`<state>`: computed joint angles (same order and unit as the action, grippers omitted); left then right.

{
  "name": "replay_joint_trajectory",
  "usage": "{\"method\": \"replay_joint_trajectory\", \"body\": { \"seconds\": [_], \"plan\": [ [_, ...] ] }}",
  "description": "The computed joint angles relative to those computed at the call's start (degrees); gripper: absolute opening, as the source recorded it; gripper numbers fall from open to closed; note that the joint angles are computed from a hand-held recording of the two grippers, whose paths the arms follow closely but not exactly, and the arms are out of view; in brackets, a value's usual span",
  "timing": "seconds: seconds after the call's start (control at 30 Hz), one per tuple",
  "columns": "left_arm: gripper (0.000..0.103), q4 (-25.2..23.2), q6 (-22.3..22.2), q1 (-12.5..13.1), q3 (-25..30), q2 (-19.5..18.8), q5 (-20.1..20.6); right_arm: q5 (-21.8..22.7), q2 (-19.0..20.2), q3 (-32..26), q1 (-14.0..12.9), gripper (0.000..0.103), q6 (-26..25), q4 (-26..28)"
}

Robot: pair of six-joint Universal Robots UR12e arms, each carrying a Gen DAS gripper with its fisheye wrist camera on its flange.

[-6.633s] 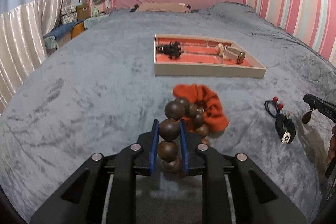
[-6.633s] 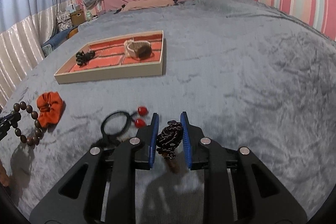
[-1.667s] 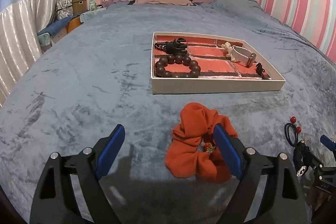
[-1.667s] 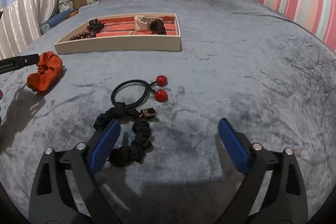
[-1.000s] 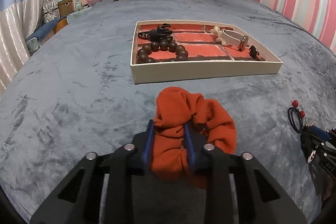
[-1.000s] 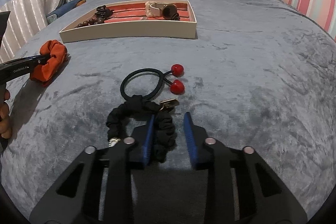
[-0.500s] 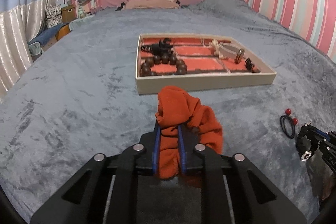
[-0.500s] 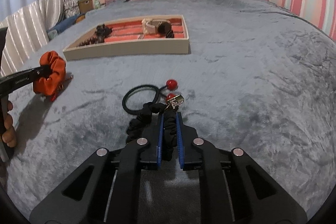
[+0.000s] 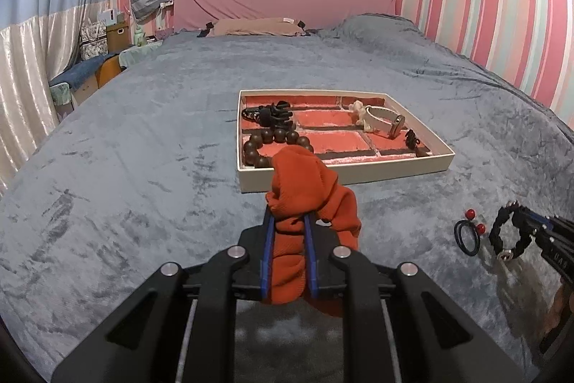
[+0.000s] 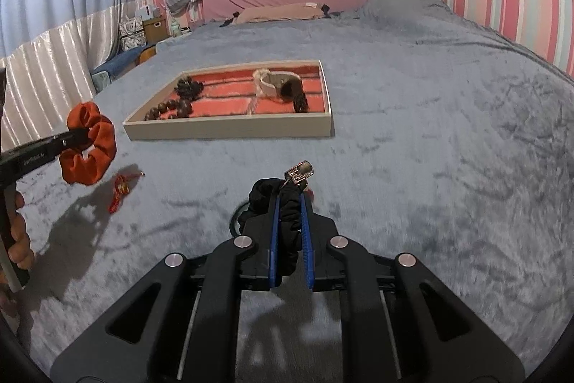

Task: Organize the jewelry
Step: 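Carry scrunchie and hair tie into the tray and open both tools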

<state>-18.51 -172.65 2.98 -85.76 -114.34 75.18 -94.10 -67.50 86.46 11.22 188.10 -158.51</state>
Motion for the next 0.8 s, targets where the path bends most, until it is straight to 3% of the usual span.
{"method": "replay_joint_trajectory", "body": {
  "seconds": [0.5,0.8],
  "plan": [
    [0.016,-4.2,-0.6,-0.7,7.2,-3.3,0.0,0.8,6.1,-11.5,-0.1,0.012,-2.2,2.0],
    [0.016,-10.4,-1.5,-1.9,16.1,-8.5,0.8,0.9,13.5,-23.7,-0.5,0.012,-0.6,9.0]
  ]
}}
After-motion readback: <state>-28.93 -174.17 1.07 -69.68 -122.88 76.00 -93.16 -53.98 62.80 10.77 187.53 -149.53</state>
